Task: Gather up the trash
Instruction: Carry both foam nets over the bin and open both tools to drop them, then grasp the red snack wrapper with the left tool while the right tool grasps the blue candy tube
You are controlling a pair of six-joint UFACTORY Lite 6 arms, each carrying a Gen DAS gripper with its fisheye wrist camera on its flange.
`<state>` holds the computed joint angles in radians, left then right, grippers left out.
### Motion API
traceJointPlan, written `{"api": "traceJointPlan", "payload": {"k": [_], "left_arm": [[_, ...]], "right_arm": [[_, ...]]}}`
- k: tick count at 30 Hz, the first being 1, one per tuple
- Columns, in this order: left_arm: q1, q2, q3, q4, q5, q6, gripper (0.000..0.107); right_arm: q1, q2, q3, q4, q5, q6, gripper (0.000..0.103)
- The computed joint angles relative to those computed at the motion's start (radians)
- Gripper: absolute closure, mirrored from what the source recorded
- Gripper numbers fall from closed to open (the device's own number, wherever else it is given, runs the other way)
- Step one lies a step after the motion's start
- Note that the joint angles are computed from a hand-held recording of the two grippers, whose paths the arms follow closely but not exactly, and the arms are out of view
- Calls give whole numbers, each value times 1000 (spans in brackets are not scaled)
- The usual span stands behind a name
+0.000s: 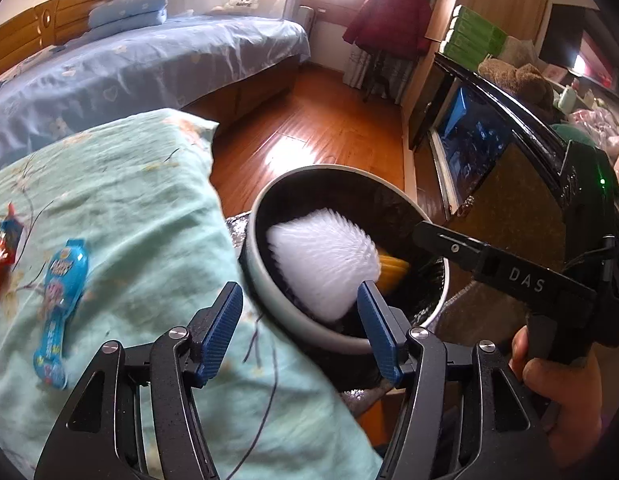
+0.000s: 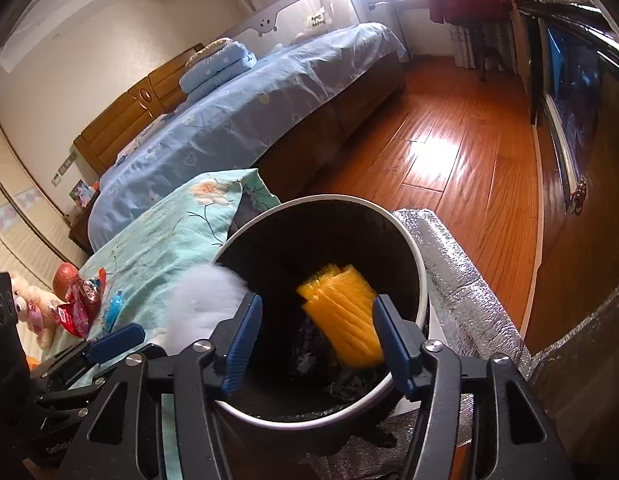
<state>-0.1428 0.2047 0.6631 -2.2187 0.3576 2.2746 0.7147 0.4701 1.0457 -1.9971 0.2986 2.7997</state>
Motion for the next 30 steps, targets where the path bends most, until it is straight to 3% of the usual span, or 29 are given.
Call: {"api": "traceJointPlan", "payload": {"k": [9, 17, 30], "left_arm": [[193, -126, -185, 32, 86, 53, 44], [474, -188, -278, 209, 177, 21, 44], [889, -126, -243, 475, 289, -8, 44]], "right_arm": [[98, -5, 4, 25, 49, 32, 31], [214, 82, 124, 144, 60, -55, 28], [347, 320, 485, 501, 50, -441, 26]]}}
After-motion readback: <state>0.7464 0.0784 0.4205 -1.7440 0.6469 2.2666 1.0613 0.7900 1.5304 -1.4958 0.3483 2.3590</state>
